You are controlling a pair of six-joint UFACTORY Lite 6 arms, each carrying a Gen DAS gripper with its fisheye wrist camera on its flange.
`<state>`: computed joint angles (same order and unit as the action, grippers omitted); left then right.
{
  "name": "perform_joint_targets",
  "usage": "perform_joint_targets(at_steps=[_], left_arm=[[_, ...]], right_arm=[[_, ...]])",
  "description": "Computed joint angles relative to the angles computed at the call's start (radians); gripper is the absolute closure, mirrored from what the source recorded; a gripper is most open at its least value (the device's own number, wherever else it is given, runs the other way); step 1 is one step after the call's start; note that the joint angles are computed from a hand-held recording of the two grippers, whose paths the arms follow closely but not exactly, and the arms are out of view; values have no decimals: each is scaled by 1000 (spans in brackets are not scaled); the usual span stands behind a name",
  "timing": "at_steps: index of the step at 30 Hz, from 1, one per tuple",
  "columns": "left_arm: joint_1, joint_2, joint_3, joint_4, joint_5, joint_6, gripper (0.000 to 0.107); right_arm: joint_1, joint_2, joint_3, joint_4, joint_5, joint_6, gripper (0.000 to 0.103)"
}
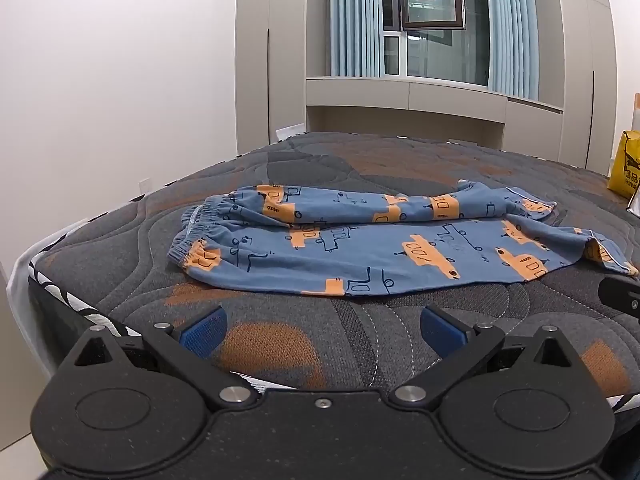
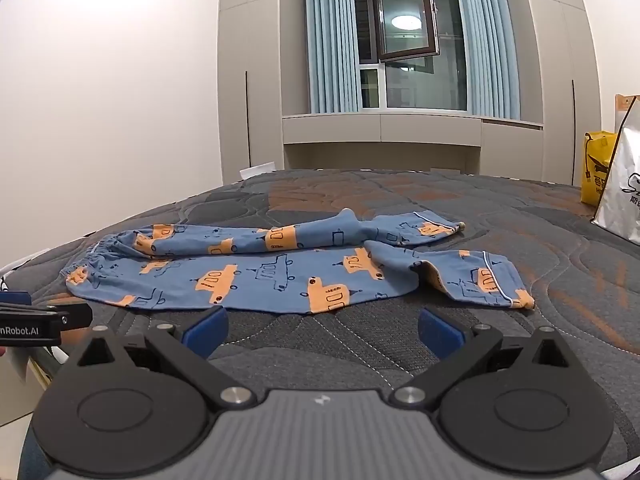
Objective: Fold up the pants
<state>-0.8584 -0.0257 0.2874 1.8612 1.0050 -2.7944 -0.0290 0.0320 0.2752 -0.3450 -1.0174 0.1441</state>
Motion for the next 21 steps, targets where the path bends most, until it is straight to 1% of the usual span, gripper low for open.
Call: perform_joint_targets(at_steps=[21], left_arm=[[3,1,0,7,-5,-2,4]], right_arm=[[5,-1,0,6,4,-5,0]])
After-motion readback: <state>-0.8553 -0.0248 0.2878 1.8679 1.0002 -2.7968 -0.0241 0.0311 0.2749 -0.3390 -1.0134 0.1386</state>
